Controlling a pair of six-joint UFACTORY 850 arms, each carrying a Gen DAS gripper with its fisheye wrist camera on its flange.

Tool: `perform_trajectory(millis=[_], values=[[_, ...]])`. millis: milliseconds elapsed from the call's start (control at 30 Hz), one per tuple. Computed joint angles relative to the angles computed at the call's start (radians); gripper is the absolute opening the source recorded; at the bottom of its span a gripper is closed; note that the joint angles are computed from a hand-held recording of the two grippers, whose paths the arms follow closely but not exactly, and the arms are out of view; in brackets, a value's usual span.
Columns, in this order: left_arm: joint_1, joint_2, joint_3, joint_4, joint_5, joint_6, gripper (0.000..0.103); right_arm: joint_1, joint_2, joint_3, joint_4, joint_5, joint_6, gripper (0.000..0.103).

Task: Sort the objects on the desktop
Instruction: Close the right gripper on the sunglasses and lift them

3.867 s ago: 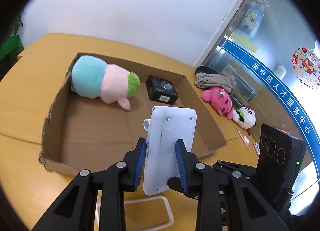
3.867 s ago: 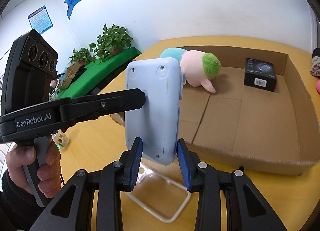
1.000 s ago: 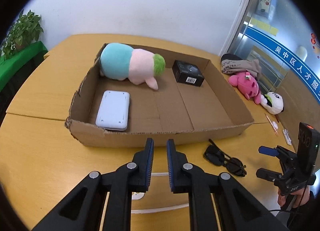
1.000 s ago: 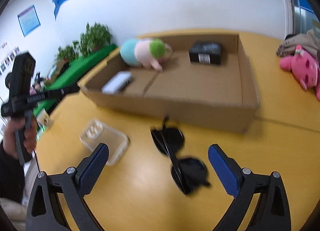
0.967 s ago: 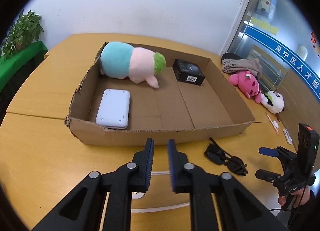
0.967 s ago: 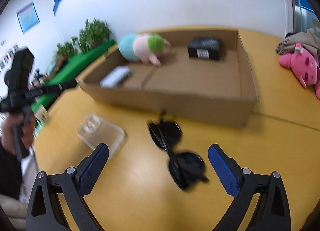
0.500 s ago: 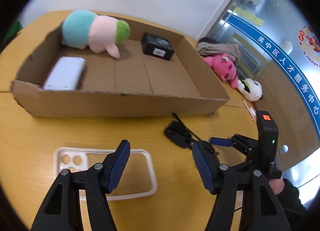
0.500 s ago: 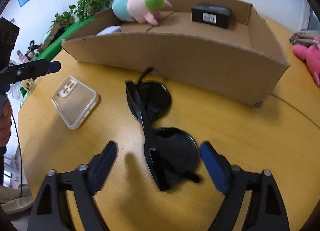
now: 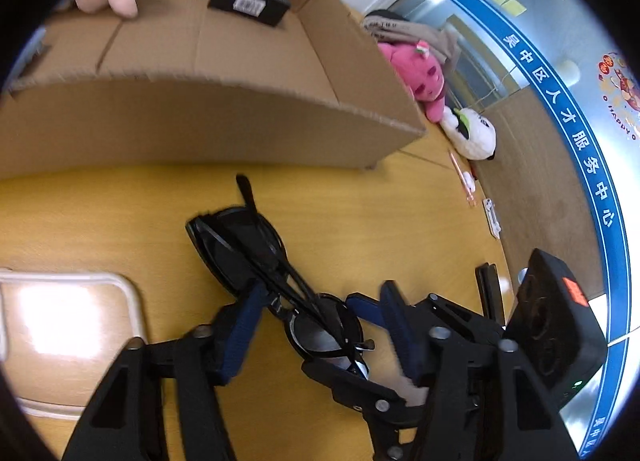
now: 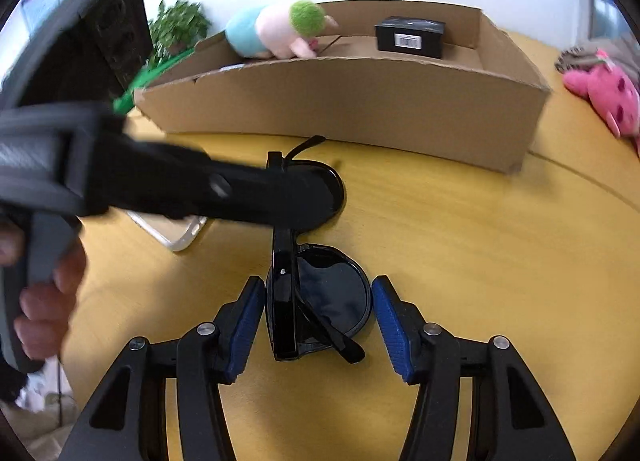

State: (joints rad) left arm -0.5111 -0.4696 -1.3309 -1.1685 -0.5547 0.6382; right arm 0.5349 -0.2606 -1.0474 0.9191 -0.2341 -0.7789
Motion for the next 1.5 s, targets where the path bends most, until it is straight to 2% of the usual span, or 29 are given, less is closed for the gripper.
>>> perform_trajectory(millis=[100,200,400,900,1033,1167,1300,1500], values=[[-0.002,0.003,0.013,-0.008,0.010,-0.003,0.023,0.001,0.010,0.014,0.068,0.003,-0.050,0.060],[0.008,-0.001,0.024,-0.072,-0.014,0.045,0.022,0.002,0.019,0.026,0.081,0.011,-0.055,0.060],[0.003,0.017,0.038,-0.099,-0.013,0.090,0.018,0.005,0.025,0.033,0.102,0.019,-0.066,0.060],[-0.012,0.088,0.008,-0.077,0.005,0.179,0.016,0.003,0.111,0.073,0.519,0.047,-0.426,0.060],[-0.004,0.097,-0.053,-0.010,0.005,0.172,0.015,-0.001,0.123,0.034,0.569,0.048,-0.509,0.060],[0.012,0.084,-0.132,0.052,0.006,0.144,0.014,0.001,0.095,-0.048,0.554,0.068,-0.521,0.060],[0.035,0.039,-0.236,0.080,-0.013,0.136,0.013,-0.024,0.047,-0.135,0.632,0.024,-0.586,0.060],[0.068,-0.110,-0.472,0.135,-0.092,0.097,0.012,-0.060,-0.054,-0.300,0.468,0.009,-0.429,0.060]])
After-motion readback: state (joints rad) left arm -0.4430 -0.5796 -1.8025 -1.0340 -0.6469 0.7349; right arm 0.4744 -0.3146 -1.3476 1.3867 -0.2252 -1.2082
